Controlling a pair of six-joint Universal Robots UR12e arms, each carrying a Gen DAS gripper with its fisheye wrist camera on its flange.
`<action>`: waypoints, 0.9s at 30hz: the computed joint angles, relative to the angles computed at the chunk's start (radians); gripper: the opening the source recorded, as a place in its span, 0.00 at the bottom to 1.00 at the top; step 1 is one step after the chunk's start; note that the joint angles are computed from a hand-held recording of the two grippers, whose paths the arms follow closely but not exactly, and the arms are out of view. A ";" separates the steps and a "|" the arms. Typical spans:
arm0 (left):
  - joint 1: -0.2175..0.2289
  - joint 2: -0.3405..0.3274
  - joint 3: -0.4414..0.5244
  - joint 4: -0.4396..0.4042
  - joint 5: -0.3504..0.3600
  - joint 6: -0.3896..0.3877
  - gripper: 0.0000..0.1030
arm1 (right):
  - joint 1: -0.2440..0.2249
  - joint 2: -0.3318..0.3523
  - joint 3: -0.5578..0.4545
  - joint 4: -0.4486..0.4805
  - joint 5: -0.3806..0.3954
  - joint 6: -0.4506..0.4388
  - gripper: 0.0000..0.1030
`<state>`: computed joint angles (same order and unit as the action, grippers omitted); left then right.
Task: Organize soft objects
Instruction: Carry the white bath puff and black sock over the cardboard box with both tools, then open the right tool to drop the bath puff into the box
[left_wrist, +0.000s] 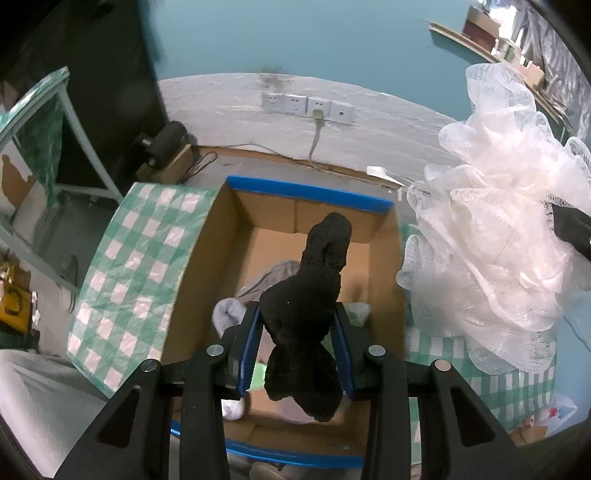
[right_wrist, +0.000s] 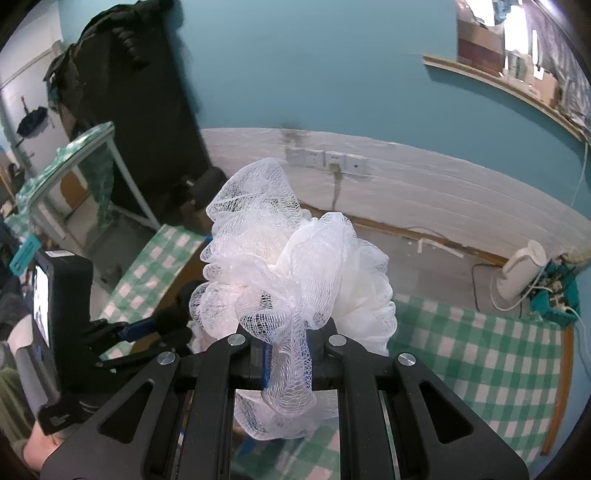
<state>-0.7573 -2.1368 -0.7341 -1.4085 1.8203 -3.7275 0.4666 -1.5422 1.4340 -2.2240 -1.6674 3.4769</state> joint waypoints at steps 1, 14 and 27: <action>0.003 0.007 -0.013 0.003 -0.002 -0.003 0.36 | 0.001 0.004 -0.004 0.002 0.005 -0.002 0.11; 0.032 0.046 -0.096 -0.022 -0.041 -0.016 0.36 | 0.014 0.067 -0.053 0.031 0.079 -0.002 0.11; 0.039 0.035 -0.078 -0.096 -0.066 -0.017 0.36 | 0.018 0.087 -0.063 0.031 0.129 -0.022 0.25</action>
